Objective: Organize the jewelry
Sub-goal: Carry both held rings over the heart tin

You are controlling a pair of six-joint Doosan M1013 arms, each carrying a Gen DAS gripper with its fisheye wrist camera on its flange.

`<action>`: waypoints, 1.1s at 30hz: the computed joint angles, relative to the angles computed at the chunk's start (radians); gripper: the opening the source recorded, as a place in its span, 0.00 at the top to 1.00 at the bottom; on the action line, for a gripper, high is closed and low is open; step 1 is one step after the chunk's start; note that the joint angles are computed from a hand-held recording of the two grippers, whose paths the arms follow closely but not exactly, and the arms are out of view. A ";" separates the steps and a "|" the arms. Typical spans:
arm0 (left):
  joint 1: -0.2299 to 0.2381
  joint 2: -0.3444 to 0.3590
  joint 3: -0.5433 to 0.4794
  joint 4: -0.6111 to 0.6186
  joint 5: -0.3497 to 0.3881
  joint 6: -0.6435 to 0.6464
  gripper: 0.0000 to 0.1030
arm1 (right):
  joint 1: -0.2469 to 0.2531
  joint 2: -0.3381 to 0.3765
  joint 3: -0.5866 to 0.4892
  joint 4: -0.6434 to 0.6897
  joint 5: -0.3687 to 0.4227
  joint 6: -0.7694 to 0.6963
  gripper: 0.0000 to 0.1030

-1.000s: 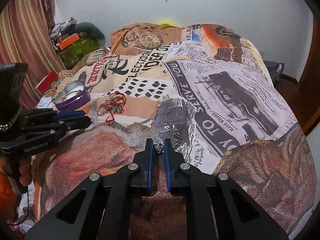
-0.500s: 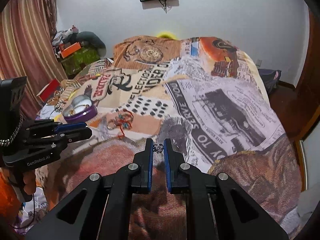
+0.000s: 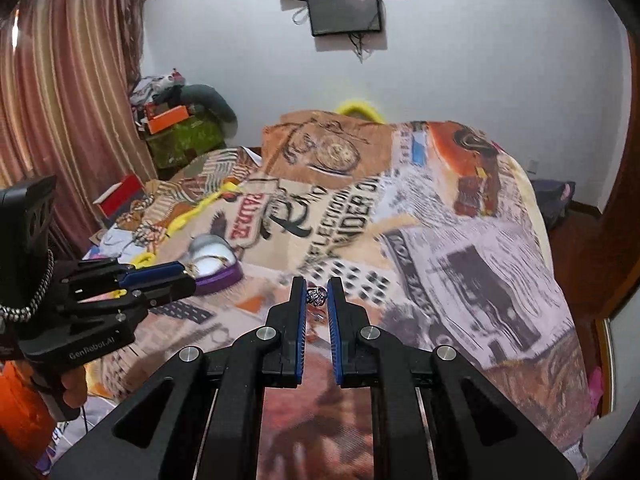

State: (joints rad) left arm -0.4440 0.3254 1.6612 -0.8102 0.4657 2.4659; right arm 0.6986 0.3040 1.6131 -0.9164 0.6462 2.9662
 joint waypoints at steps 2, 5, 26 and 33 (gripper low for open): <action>0.009 -0.004 0.005 -0.004 -0.012 0.000 0.83 | 0.001 0.009 -0.014 -0.001 -0.012 -0.009 0.91; 0.022 -0.007 0.011 -0.018 -0.023 0.003 0.83 | 0.003 0.022 -0.034 0.006 -0.025 -0.030 0.91; 0.097 0.020 0.003 0.050 -0.085 -0.116 0.83 | -0.016 0.129 -0.188 0.197 -0.114 -0.307 0.91; 0.106 0.045 -0.024 0.030 -0.078 -0.102 0.83 | -0.026 0.177 -0.258 0.272 -0.097 -0.411 0.91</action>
